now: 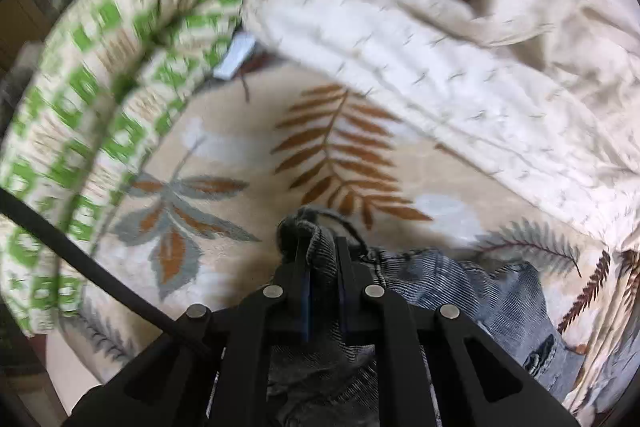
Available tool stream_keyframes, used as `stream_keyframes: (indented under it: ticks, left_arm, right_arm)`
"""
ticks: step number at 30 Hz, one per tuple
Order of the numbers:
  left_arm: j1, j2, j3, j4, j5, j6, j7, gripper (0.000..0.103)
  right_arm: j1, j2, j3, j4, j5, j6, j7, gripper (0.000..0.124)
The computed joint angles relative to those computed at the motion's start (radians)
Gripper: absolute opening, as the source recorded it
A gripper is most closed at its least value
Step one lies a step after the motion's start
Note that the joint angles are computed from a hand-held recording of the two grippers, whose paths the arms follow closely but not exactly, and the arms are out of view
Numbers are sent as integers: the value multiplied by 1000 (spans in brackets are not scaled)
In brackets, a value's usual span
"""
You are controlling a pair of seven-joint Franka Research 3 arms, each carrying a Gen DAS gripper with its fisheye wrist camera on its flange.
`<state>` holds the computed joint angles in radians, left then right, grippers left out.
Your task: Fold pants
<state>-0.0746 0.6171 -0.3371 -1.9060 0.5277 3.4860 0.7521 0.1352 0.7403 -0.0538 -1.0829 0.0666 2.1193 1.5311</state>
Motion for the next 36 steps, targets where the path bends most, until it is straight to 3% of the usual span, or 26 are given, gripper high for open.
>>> stream_keyframes:
  ticks: [3, 7, 9, 12, 16, 20, 27, 29, 31, 36]
  left_arm:
    - [-112, -30, 110, -25, -55, 76, 77, 23]
    - [-253, -74, 214, -67, -152, 171, 251, 23]
    - [-283, -95, 220, -88, -177, 212, 330, 23]
    - [-395, -115, 265, -111, -291, 255, 526, 23]
    - [-418, -134, 215, -115, -275, 255, 640, 23]
    - [-405, -121, 127, -58, -201, 163, 661, 23]
    - [-422, 4, -3, 184, -48, -116, 664, 23]
    - [-462, 30, 5, 226, -46, -163, 674, 23]
    - [-496, 73, 9, 290, -49, -223, 689, 23]
    - [-490, 183, -75, 418, -86, -370, 769, 23]
  right_arm:
    - [-31, -123, 11, -162, 45, 99, -23, 10]
    - [-77, -288, 20, -410, 134, 279, -57, 9]
    - [-108, -364, 28, -517, 198, 348, -95, 10]
    - [-161, -489, 42, -693, 336, 459, -202, 9]
    - [-223, -638, 31, -887, 593, 557, -403, 9]
    - [-266, -700, -30, -967, 809, 532, -577, 9]
    - [-375, -677, -128, -1004, 1111, 455, -784, 9]
    - [-412, -650, -141, -996, 1176, 420, -820, 9]
    - [-447, -611, -147, -978, 1204, 386, -826, 10]
    - [-511, -489, -131, -898, 1157, 378, -754, 10]
